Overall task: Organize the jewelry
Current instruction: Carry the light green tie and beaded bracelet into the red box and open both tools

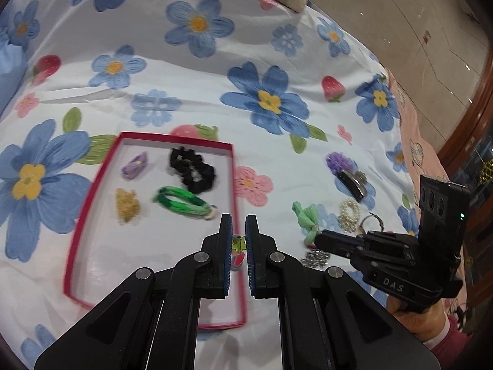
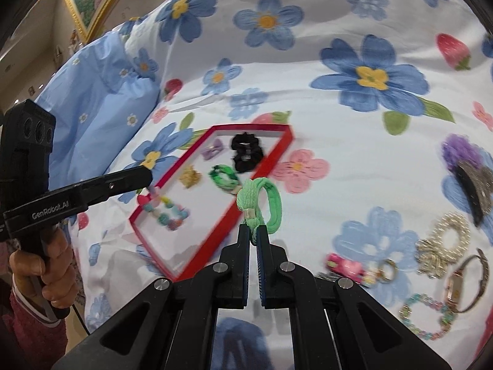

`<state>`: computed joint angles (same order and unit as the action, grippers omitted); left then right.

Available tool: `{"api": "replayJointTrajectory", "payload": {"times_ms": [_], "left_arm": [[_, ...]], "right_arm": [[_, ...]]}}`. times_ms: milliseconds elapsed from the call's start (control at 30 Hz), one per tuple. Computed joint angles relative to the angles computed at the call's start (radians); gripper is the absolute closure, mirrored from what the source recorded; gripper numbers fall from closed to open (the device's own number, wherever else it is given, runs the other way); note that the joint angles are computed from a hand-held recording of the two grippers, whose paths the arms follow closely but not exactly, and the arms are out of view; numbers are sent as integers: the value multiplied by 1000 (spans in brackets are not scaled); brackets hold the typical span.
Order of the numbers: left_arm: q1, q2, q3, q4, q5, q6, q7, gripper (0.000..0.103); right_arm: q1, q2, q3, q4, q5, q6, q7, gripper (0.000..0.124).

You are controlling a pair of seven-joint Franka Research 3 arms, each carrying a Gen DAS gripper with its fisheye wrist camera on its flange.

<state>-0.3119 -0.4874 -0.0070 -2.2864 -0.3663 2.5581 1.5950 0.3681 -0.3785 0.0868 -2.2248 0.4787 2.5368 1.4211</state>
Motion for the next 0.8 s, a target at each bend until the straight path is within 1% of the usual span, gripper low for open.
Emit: {"api": "replayJointTrajectory", "payload": {"times_ms": [233, 467, 567, 800], "left_arm": [[36, -6, 17, -26, 14, -9, -14, 96], [57, 25, 32, -32, 0, -6, -10, 96], [64, 47, 35, -25, -13, 0, 1, 96], [99, 97, 34, -21, -37, 7, 21, 96]], "right_arm": [[43, 88, 14, 81, 35, -13, -37, 120], [58, 178, 33, 158, 34, -35, -50, 120], [56, 222, 39, 195, 17, -48, -43, 120], [47, 319, 55, 285, -111, -104, 7, 120]]}}
